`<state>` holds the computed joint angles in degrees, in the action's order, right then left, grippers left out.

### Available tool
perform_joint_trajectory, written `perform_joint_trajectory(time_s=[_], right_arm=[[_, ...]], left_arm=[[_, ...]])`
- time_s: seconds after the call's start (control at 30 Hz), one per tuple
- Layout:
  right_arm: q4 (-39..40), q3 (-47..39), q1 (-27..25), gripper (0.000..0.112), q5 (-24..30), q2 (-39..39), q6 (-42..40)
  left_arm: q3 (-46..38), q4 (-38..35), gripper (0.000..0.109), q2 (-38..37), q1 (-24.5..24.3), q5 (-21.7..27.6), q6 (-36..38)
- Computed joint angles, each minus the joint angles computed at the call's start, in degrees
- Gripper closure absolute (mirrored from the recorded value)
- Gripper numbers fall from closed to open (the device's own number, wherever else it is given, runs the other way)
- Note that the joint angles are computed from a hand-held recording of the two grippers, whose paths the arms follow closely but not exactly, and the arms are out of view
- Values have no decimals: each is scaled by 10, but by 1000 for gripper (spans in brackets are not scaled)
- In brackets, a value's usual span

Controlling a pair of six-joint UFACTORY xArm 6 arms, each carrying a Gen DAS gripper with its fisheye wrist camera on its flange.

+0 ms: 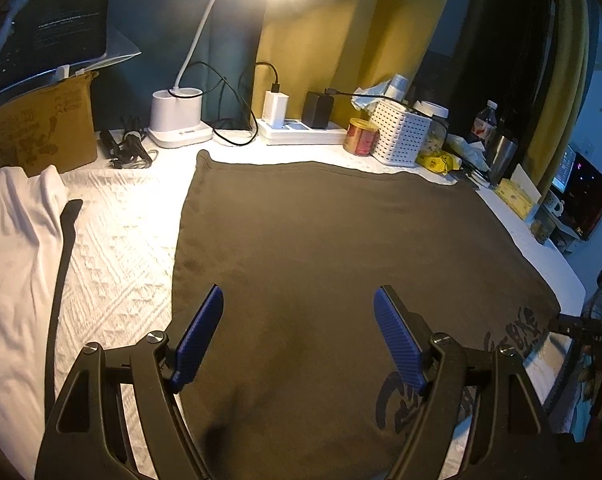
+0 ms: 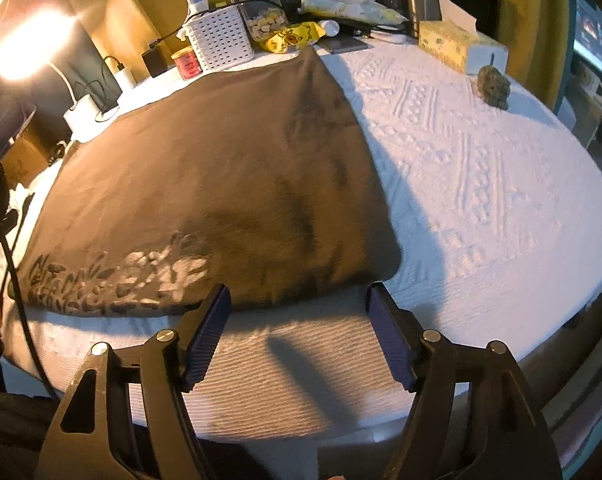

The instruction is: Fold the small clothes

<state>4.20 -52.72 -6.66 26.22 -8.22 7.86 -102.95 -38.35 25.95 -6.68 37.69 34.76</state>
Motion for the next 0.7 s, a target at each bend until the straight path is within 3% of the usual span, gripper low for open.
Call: perform_joint_trajectory(time_s=[0.1,0.27,0.7], right_arm=[[2,-5,5,28,-14,11,13],[-5,-31,5,27,-46,47,28],[159,-159,1,27,-88,170,-71]], left_arm=[[-17,7,31,12,0,7,-5],[-51,27,31,35,0,29,-19],[-169,105,31,113,5,71,-103]])
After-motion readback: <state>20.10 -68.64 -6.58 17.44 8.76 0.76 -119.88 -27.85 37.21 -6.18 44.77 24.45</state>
